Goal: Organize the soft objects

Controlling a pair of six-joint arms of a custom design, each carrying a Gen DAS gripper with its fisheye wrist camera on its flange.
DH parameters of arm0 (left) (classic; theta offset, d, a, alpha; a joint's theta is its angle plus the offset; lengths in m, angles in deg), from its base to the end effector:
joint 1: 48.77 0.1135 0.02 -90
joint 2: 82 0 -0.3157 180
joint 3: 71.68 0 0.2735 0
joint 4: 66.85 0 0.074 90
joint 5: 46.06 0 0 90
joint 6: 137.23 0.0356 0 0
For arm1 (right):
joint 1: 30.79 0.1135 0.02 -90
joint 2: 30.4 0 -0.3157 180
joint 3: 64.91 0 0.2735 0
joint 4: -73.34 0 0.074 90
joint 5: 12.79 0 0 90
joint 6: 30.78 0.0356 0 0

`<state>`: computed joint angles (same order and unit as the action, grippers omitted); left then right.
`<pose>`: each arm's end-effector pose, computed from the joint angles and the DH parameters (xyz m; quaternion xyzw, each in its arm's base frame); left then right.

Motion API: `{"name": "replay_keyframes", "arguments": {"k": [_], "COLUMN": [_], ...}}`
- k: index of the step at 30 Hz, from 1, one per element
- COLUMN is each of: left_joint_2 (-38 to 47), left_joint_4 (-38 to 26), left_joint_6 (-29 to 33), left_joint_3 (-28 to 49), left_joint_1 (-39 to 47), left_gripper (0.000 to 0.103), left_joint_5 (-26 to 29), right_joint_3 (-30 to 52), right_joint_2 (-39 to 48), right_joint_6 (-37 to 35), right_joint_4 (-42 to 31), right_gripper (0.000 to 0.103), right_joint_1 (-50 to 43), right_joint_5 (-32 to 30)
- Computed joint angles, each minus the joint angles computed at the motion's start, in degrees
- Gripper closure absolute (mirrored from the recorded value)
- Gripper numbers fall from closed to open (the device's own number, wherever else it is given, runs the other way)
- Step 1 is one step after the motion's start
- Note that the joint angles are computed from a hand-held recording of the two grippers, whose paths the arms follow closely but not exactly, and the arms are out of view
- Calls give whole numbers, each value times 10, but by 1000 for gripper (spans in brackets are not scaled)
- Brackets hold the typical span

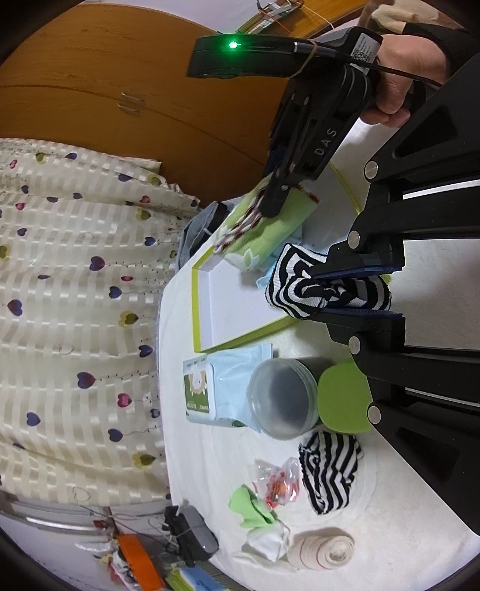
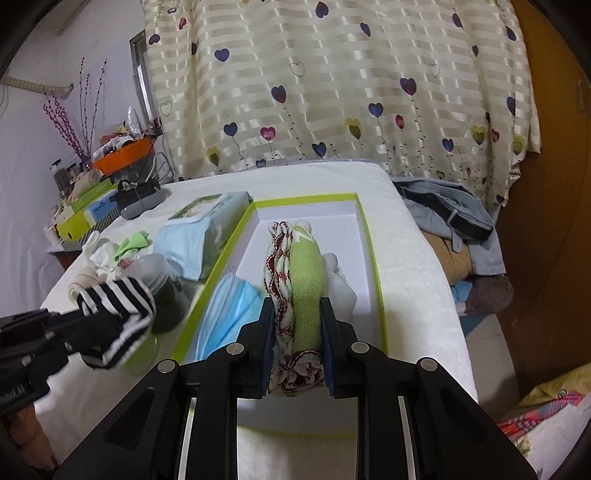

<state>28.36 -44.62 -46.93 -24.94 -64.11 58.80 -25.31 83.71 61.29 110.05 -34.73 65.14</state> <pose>0.3184 -0.0968 0.0928 0.1757 0.8881 -0.1703 0.3892 0.3078 -0.0137 0.0714 0.0006 0.8942 0.0873 0.4390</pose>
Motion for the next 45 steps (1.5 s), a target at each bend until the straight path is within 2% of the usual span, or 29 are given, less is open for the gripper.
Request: {"name": "replay_keyframes", "arguments": {"k": [6,12,17,22,31,33,35,37,39,45], "left_joint_2": [23,57,82,106,141,147,145,140,134,105], "left_joint_4": [-24,-58,-92,-121,-117,-123,-120,-112,-105,-88], "left_joint_6": [-4,-8,-3,-8,-22,-26,-24,-22,-22,-25], "left_joint_3": [34,70,97,127,169,178,176,168,161,130], "left_joint_1": [-17,-34,-52,-62,-61,-57,-58,-59,-59,-60], "left_gripper": [90,90,90,90,88,85,82,77,72,71], "left_joint_5": [-5,12,24,7,-21,-9,-7,-3,2,6], "right_joint_3": [27,-3,-16,-5,59,67,60,46,29,-4], "right_joint_2": [10,0,-6,6,36,35,30,21,8,-30], "right_joint_6": [-6,-14,-28,-47,-40,-34,-35,-37,-37,-35], "right_joint_4": [-16,-2,-9,-33,-61,-70,-60,-45,-31,-16], "right_gripper": [80,77,77,77,77,75,70,60,59,59], "right_joint_1": [-19,-49,-57,-48,-47,-48,-48,-47,-48,-49], "right_joint_5": [-26,-67,-71,-65,-68,-66,-60,-56,-58,-43]}}
